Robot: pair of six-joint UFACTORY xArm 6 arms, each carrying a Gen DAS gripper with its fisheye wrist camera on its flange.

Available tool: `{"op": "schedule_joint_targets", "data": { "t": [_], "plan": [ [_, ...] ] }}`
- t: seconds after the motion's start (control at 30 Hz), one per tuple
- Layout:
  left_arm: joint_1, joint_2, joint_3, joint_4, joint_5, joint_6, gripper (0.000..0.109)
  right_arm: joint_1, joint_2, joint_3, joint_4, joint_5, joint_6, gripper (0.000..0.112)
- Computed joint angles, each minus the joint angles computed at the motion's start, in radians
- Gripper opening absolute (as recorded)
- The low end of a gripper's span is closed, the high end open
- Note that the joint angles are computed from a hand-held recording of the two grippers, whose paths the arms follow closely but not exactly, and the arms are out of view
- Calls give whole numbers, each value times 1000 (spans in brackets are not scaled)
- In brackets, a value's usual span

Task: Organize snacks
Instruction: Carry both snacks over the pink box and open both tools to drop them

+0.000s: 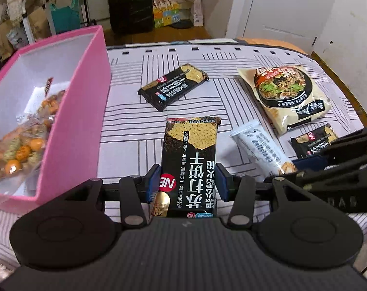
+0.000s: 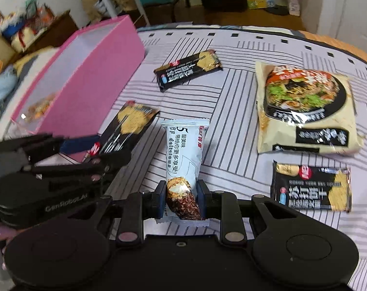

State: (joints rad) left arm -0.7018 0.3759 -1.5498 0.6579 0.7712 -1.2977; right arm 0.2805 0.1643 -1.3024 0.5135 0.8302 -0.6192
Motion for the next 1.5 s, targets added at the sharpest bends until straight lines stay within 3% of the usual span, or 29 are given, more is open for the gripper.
{"op": "schedule_joint_targets", "data": {
  "t": [0.27,0.47,0.7,0.97,1.13,1.33,1.5],
  "plan": [
    [-57,-103,65,4,65,-59,46,-33,-174,169,138,-52,-52,30],
    [-84,-222,168,-28,62,-69,46,-9,-305,274,181,-43,-97,30],
    [-107,-402,290,20,65,-116,46,60,-356,225,177,43,-83,30],
    [-118,-582,347,146,228,-179,46,189,-289,70,122,59,-57,30],
    [-56,-654,405,163,243,-196,46,270,-170,-51,91,5,-42,30],
    [107,-657,477,118,141,-186,46,325,44,-253,53,-1,22,30],
    [255,-628,531,39,7,-142,46,362,179,-360,-7,-62,38,30]
  ]
}}
